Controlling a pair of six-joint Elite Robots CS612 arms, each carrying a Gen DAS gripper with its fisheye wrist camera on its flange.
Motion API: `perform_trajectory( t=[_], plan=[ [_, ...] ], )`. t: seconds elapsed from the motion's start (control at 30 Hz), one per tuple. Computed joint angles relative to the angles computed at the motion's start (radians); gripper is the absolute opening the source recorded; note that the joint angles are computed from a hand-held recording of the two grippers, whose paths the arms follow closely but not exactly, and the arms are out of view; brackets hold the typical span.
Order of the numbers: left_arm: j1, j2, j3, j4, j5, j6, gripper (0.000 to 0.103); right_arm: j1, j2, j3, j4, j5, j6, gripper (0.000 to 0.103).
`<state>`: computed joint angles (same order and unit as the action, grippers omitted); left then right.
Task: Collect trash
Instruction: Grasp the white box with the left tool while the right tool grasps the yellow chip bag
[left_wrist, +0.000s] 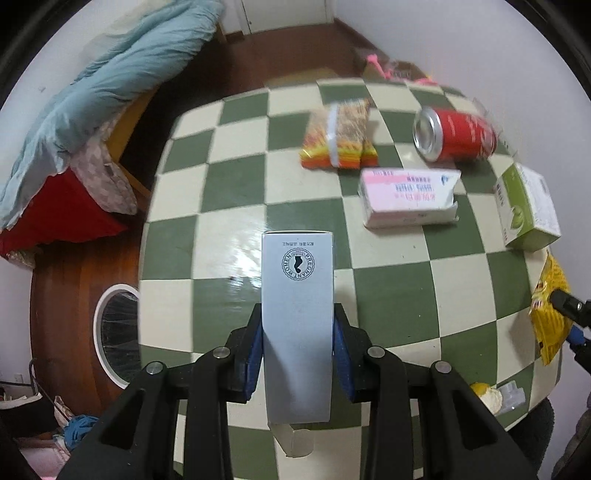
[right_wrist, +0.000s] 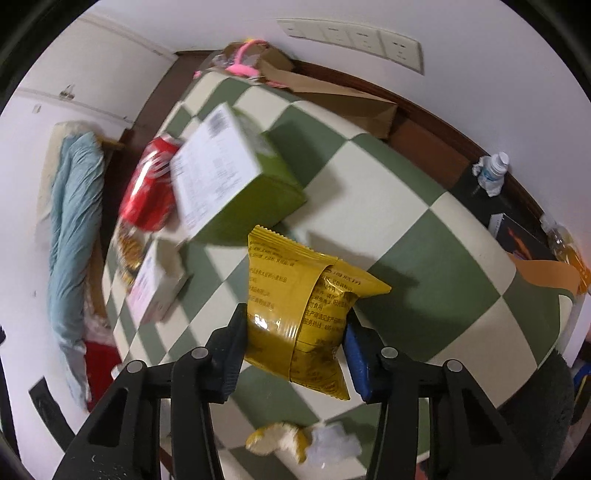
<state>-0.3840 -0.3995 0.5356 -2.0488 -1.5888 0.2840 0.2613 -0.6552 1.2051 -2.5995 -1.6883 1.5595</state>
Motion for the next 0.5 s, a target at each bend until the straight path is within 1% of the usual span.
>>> perform_trajectory(
  t=[0.2, 0.3, 0.4, 0.5],
  plan=[
    [0.032, -0.026, 0.001, -0.064, -0.062, -0.022, 0.03, 0.026, 0.0, -0.038, -0.033, -0.002, -0.086, 0.049],
    [0.051, -0.034, -0.009, -0.09, -0.089, -0.036, 0.03, 0.041, 0.008, -0.087, -0.035, -0.007, -0.151, 0.049],
    [0.075, -0.037, -0.031, -0.109, -0.112, -0.053, 0.03, 0.056, 0.029, -0.16, -0.032, -0.006, -0.214, 0.049],
    [0.1, -0.033, -0.06, -0.134, -0.117, -0.072, 0.03, 0.068, 0.065, -0.26, -0.019, 0.007, -0.278, 0.049]
  ],
)
